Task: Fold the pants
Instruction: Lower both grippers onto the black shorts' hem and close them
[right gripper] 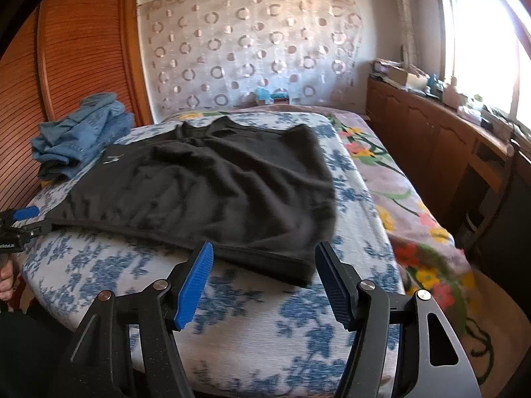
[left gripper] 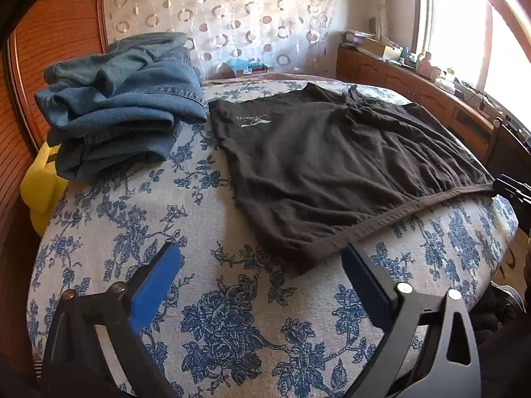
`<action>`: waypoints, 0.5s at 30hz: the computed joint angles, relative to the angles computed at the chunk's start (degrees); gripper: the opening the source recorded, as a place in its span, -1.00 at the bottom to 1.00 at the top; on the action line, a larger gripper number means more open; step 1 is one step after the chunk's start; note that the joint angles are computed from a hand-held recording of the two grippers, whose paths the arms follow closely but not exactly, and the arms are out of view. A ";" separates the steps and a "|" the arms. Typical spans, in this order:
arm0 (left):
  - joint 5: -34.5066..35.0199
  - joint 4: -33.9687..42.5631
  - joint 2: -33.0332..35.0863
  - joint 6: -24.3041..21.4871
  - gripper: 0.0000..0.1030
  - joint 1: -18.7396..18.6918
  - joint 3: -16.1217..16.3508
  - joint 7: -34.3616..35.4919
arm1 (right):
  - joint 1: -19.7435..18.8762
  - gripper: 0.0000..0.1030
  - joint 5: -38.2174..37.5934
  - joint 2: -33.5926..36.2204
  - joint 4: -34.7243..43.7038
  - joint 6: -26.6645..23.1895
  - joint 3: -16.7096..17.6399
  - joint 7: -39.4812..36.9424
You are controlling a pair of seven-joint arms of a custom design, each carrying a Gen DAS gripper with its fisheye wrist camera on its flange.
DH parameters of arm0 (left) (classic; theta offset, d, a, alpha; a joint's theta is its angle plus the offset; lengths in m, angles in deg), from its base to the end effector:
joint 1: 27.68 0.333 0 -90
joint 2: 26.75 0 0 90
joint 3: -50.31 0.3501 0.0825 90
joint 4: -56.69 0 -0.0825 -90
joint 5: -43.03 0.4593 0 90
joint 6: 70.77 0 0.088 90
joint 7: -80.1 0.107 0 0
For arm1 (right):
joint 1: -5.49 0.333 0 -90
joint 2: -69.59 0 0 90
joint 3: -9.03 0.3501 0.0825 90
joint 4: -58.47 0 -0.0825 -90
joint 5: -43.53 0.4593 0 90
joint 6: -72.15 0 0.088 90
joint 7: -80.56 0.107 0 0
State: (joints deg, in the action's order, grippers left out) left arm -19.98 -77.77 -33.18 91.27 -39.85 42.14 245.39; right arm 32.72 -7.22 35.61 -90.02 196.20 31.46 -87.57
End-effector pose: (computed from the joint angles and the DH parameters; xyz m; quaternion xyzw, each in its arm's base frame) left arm 0.5510 -0.1568 0.4109 -0.3861 0.8376 -0.3550 0.1526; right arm 0.3070 0.3155 0.4640 -0.4638 0.7535 -0.3891 0.2562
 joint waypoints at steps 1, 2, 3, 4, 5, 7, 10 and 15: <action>-0.20 0.12 0.07 -0.78 0.83 0.02 0.18 0.41 | 0.25 0.26 0.47 -0.44 0.02 -0.81 0.28 0.13; -0.32 0.19 0.12 -1.23 0.81 0.07 0.24 0.71 | 0.45 0.26 0.81 -0.74 0.07 -1.35 0.42 0.19; -0.60 0.56 0.58 -1.27 0.76 0.01 0.16 1.13 | 0.83 0.26 1.46 -1.33 0.09 -2.12 0.52 0.05; -0.45 0.56 0.64 -1.44 0.71 0.07 0.06 1.32 | 0.85 0.26 1.53 -1.36 0.12 -2.40 0.72 0.37; 0.13 0.46 0.55 -1.65 0.68 0.19 -0.05 1.02 | 0.60 0.25 1.32 -0.68 0.58 -2.54 1.03 0.97; 0.49 0.43 0.59 -2.15 0.59 0.26 -0.15 0.88 | 0.92 0.23 1.56 -0.70 0.60 -2.52 1.08 1.69; 0.01 0.32 0.14 -3.73 0.49 0.49 0.14 1.32 | 1.70 0.19 2.04 -1.42 -0.04 -1.97 1.05 2.67; -1.81 0.05 -0.90 -5.70 0.31 0.50 0.53 3.41 | 2.16 0.12 2.25 -2.35 -0.88 -0.90 1.30 3.68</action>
State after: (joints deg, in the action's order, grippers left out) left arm -21.79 -77.72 -34.08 85.57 -39.35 42.66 248.80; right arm 34.88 -4.97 33.27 -90.90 195.30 32.77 -83.89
